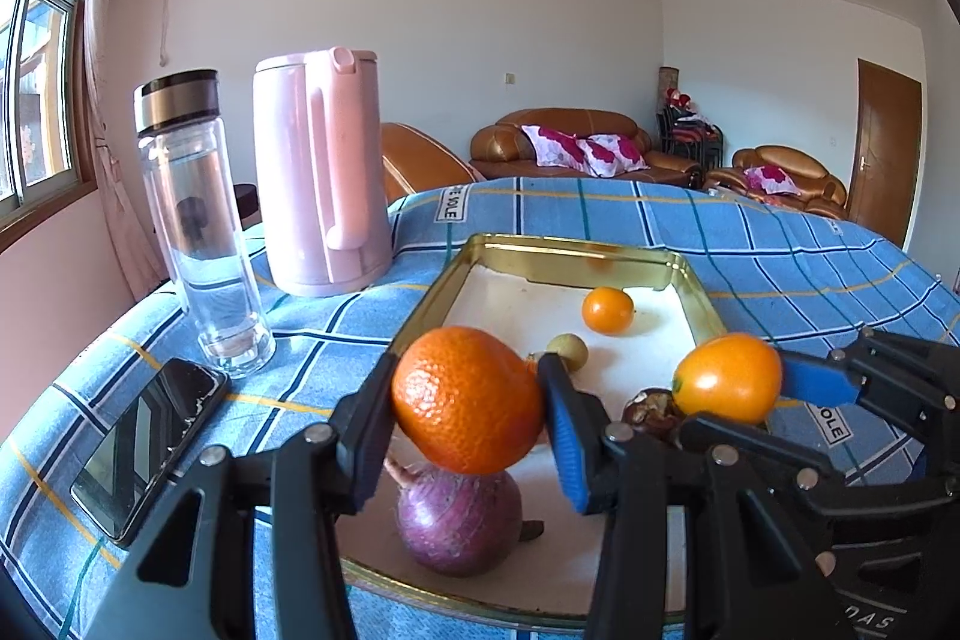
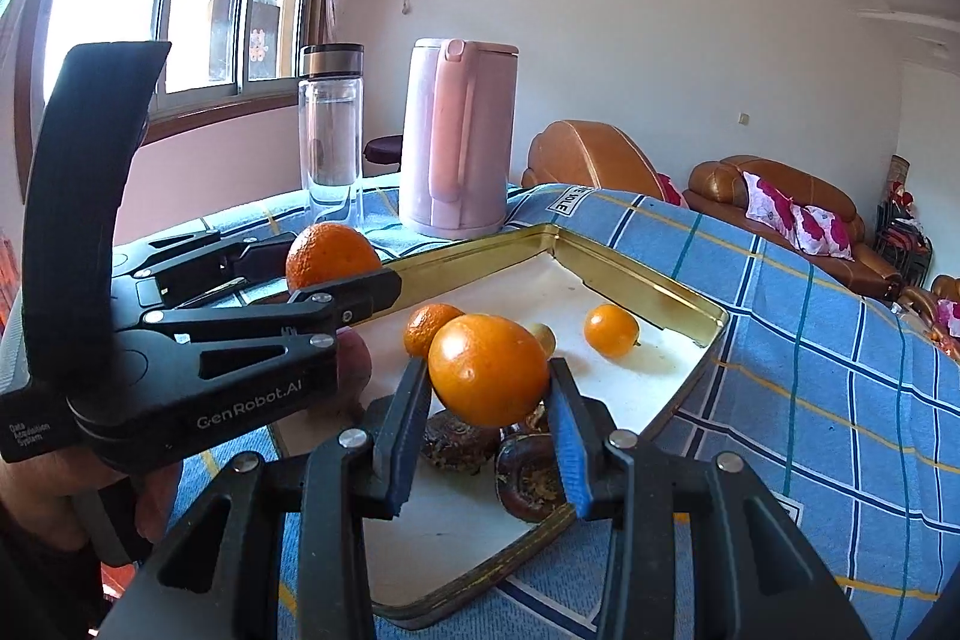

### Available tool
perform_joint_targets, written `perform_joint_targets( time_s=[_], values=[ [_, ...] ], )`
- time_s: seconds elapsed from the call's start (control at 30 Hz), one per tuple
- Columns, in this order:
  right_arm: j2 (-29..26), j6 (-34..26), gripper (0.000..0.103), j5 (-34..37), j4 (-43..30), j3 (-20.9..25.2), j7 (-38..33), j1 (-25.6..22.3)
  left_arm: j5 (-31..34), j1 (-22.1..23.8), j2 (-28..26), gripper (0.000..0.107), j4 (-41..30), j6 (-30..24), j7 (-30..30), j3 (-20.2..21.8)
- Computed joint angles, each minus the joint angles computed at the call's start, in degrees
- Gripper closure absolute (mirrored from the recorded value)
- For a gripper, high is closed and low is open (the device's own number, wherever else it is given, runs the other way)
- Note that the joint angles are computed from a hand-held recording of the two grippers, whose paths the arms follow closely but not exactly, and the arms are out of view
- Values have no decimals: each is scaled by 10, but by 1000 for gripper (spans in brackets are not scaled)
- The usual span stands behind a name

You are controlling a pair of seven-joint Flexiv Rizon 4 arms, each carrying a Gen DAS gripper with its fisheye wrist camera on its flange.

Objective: Organize fruits

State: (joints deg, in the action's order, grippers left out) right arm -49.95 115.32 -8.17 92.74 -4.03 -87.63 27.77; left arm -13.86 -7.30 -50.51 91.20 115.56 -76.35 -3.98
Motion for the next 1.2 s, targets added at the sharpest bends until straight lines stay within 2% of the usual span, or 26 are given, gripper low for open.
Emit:
perform_joint_targets(
  time_s=[0.47,0.63,0.7,0.73,0.8,0.87,1.0,1.1,1.17,1.2],
  values=[
    [-4,-42,62,-32,-11,19,16,-19,-15,-12,0,59,-10,-45,11,15],
    [-4,-51,62,-49,-12,30,24,-30,-22,-21,0,56,-9,-41,8,27],
    [-4,-47,57,-48,-12,29,28,-30,-21,-20,-1,51,-9,-37,8,26],
    [-5,-43,47,-45,-11,27,30,-29,-22,-20,-1,50,-9,-35,8,27],
    [-5,-34,38,-45,-9,29,32,-31,-25,-23,-2,46,-8,-30,7,29],
    [-4,-26,37,-42,-6,26,32,-29,-29,-25,-2,38,-5,-21,5,31],
    [-1,-12,36,-21,2,8,31,-14,-28,-22,1,32,3,0,1,25],
    [3,2,36,9,13,-15,26,6,-32,-24,5,24,11,21,-3,25],
    [5,10,36,44,19,-41,23,27,-35,-26,8,9,16,38,-6,25],
    [7,11,36,52,20,-43,22,28,-40,-30,9,7,19,48,-6,29]
  ],
)
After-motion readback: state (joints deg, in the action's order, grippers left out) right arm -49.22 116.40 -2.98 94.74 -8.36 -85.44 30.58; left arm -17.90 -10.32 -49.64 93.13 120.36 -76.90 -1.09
